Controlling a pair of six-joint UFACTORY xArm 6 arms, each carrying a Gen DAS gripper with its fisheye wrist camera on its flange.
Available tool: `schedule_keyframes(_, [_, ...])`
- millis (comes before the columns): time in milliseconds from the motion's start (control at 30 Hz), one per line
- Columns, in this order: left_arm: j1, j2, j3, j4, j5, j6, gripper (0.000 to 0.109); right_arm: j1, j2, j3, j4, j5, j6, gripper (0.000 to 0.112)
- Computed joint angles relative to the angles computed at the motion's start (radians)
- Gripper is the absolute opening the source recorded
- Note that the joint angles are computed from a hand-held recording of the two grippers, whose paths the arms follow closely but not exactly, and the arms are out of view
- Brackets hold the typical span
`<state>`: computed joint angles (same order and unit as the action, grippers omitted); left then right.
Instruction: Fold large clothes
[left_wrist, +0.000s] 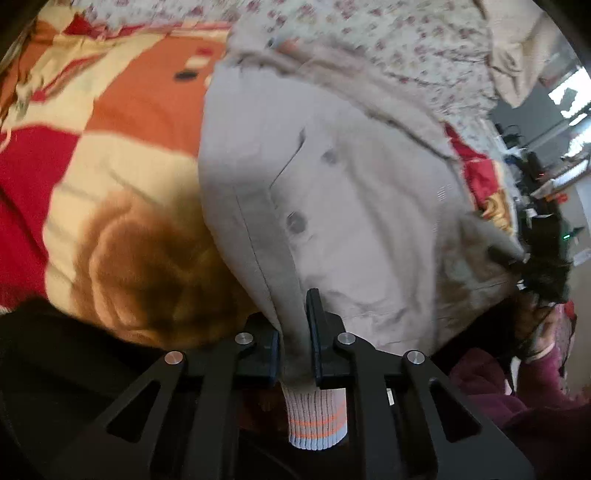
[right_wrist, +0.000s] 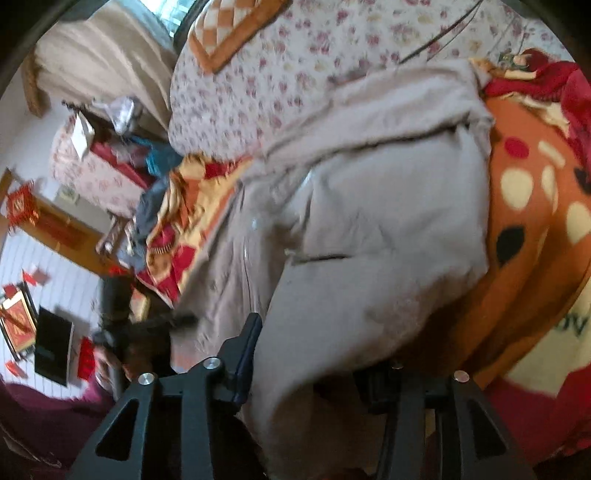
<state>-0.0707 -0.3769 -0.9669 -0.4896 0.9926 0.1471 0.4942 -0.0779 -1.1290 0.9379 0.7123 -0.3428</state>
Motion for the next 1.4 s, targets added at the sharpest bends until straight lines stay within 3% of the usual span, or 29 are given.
schedule_keyframes(33, [0.007,0.0,-0.011,-0.026,0.007,0.013,0.01,0.006,-0.002,0.002,0.002,0.008,-0.012,0.02])
schedule_keyframes(133, [0.02,0.013,-0.047,-0.097,0.022,0.037,0.009,0.022,-0.016,0.0,0.004,-0.003,-0.041,0.013])
schedule_keyframes(233, [0.038,0.052,-0.113,-0.153,0.022,0.057,0.009,0.021,-0.021,-0.033,0.093,-0.01,-0.104,0.013])
schedule_keyframes(367, [0.08,0.119,-0.228,-0.243,0.011,0.085,0.008,0.006,0.018,-0.116,0.098,-0.061,-0.105,0.013])
schedule_keyframes(500, [0.083,0.228,-0.387,-0.254,-0.055,0.085,0.008,-0.039,0.088,-0.209,0.197,-0.123,-0.108,0.013])
schedule_keyframes(667, [0.07,0.493,-0.684,-0.177,-0.134,0.002,0.006,-0.107,0.261,-0.403,0.153,-0.172,0.047,0.012])
schedule_keyframes(767, [0.076,0.61,-0.809,-0.199,-0.06,-0.017,0.006,-0.136,0.395,-0.567,0.007,-0.127,0.197,0.012])
schedule_keyframes(833, [0.074,0.588,-0.765,-0.236,-0.029,0.025,0.006,-0.139,0.442,-0.622,-0.08,-0.106,0.265,0.012])
schedule_keyframes(900, [0.065,0.548,-0.701,-0.21,0.006,0.048,0.016,-0.146,0.459,-0.638,-0.061,-0.07,0.236,0.012])
schedule_keyframes(967, [0.062,0.488,-0.611,-0.209,0.034,0.057,0.051,-0.143,0.462,-0.634,-0.091,-0.068,0.241,0.012])
schedule_keyframes(1067, [0.068,0.363,-0.415,-0.275,0.048,0.07,0.078,-0.149,0.464,-0.618,-0.028,-0.065,0.224,0.012])
schedule_keyframes(1300, [0.001,0.169,-0.128,-0.144,0.079,-0.026,0.079,-0.146,0.448,-0.607,-0.044,-0.052,0.214,0.013])
schedule_keyframes(1400, [-0.065,0.174,-0.083,-0.114,0.002,-0.072,0.079,-0.144,0.442,-0.6,-0.037,-0.049,0.206,0.013])
